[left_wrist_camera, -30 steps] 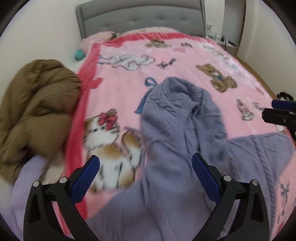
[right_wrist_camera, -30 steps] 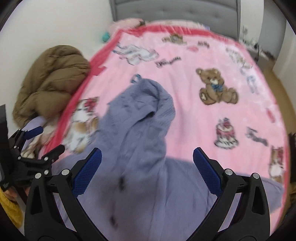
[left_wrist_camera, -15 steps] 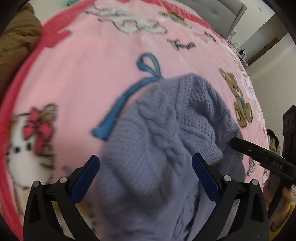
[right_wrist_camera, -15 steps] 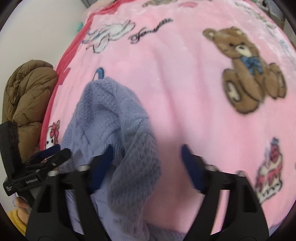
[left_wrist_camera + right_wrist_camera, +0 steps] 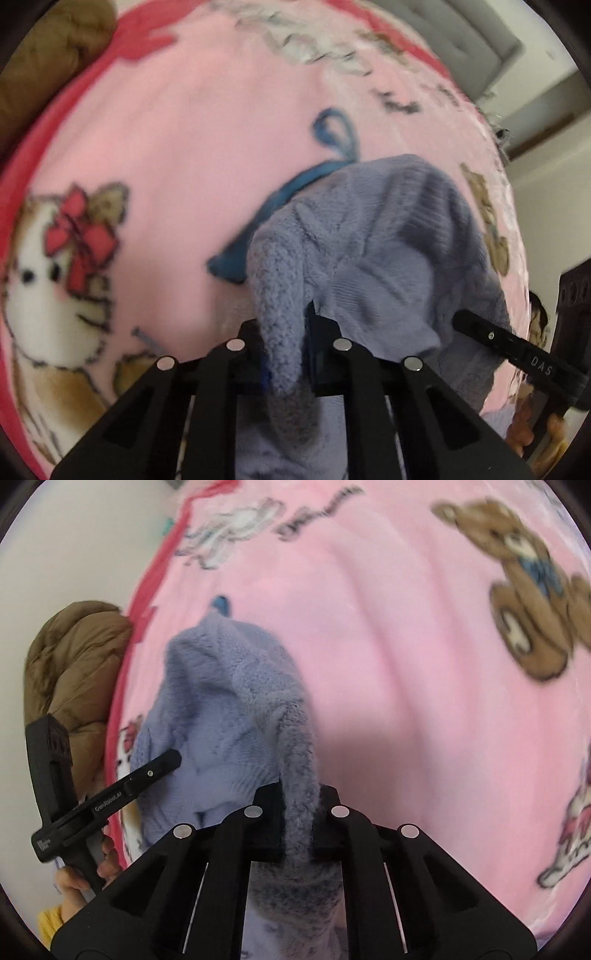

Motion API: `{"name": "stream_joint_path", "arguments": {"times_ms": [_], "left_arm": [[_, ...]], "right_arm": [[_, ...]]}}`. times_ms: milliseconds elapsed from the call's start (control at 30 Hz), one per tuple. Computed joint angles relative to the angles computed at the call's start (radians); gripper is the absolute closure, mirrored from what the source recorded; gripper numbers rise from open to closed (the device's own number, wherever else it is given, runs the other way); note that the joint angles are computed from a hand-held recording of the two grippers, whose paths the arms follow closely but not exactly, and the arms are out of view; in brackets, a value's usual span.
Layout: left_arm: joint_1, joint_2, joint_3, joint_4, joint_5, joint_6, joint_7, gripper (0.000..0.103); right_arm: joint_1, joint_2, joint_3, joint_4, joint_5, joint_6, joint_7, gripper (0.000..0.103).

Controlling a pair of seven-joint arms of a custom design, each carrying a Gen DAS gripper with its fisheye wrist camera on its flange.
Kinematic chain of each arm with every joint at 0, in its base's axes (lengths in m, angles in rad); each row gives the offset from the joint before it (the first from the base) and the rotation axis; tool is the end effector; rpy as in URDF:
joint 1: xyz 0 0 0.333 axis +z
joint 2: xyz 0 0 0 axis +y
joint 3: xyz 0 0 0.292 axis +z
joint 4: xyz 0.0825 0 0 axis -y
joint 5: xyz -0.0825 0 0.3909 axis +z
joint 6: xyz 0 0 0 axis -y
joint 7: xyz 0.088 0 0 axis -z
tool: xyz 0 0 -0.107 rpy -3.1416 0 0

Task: Fold large clothes
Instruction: 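Lift the hem with both grippers and fold it toward the hood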

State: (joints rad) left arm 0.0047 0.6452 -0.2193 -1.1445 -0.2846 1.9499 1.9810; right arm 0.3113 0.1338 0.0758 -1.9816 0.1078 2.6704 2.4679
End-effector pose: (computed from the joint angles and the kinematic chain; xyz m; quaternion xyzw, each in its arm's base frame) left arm 0.7325 -0.1326 0.4336 0.5038 -0.8363 0.2081 0.0591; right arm 0.5841 0.2331 0.4349 -0.4502 0.8490 0.0020 0.2767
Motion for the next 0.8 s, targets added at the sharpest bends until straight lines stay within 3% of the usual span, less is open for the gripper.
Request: {"name": "stream_joint_path", "arguments": {"times_ms": [100, 167, 233, 400, 567, 667, 800], "left_arm": [[0.058, -0.146, -0.031, -0.182, -0.075, 0.109, 0.157, 0.090], [0.113, -0.215, -0.041, -0.237, -0.182, 0.094, 0.241, 0.091], [0.189, -0.303, -0.035, -0.304, -0.316, 0.036, 0.359, 0.091], [0.270, -0.505, 0.056, -0.481, -0.437, -0.169, 0.554, 0.090], [0.270, -0.667, 0.168, -0.700, -0.341, -0.339, 0.598, 0.090], [0.243, -0.788, 0.207, -0.883, -0.258, -0.282, 0.668, 0.090], [0.214, -0.852, 0.238, -1.037, -0.169, -0.185, 0.677, 0.089]], "right_arm": [[0.043, -0.092, -0.012, -0.054, -0.236, 0.090, 0.102, 0.097], [0.048, -0.161, 0.007, -0.103, -0.338, 0.127, 0.156, 0.097], [0.048, -0.241, 0.049, -0.152, -0.442, 0.128, 0.199, 0.097], [0.064, -0.455, 0.162, -0.327, -0.454, 0.129, 0.274, 0.097], [0.156, -0.550, 0.237, -0.474, -0.283, 0.128, 0.380, 0.097], [0.182, -0.543, 0.315, -0.521, -0.252, 0.110, 0.512, 0.097], [0.122, -0.487, 0.450, -0.539, -0.367, 0.121, 0.800, 0.097]]}}
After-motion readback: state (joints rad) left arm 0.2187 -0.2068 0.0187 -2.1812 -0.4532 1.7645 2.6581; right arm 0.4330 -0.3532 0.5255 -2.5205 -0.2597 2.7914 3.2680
